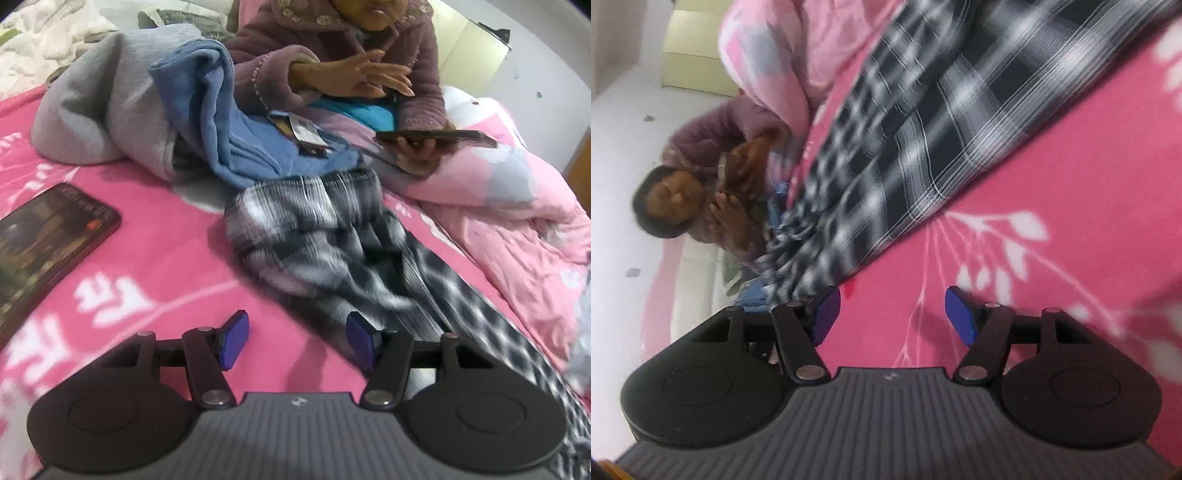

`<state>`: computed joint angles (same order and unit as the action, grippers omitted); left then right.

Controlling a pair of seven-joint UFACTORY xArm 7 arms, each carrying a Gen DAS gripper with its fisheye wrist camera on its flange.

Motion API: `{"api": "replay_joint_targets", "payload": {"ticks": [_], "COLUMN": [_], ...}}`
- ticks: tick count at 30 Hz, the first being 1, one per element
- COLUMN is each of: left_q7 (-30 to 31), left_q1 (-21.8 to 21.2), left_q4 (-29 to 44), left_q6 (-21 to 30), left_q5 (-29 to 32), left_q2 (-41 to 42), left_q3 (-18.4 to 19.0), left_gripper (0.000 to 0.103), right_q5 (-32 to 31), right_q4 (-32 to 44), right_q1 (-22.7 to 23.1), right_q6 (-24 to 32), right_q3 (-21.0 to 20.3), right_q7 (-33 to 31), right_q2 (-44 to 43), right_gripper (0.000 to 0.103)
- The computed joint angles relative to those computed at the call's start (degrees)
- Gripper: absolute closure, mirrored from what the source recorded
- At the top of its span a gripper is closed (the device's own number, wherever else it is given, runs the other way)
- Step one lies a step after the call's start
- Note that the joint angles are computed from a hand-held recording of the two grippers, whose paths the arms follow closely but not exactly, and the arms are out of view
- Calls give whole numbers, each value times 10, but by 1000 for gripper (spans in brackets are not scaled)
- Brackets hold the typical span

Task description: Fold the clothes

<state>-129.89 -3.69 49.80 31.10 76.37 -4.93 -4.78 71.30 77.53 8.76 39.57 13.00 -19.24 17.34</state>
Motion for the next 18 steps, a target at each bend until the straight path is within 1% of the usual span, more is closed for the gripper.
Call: {"api": "replay_joint_targets", "payload": {"ticks": [4,6,9,13,15,16,18], "left_q7": [-21,-30,-57,-95,-104,-102,-97], "left_q1": [1,-1,-7,-15,-16,-18,-21], "left_q4": [44,63,82,96,100,102,106], "left_q6": [25,29,34,39,41,45,54], "left_q5": [16,21,46,71,76,71,62], "left_q2": [50,70,90,106,110,111,113], "left_q3": [11,21,32,43,46,46,47], "left_gripper": [46,43,40,40,42,44,51], "right_q5": [10,9,20,70,88,90,63], "right_q4": [65,100,153,225,266,281,309], "right_q1": [20,23,20,5,4,5,20], "right_q6": [-76,-115,-166,-236,-268,-281,-305], "right_q3": [12,22,44,90,108,115,111], "right_q7": [18,30,38,12,3,-5,20], "right_q2": [62,95,144,209,241,252,273], "right_gripper": [41,41,42,42,42,44,48]}}
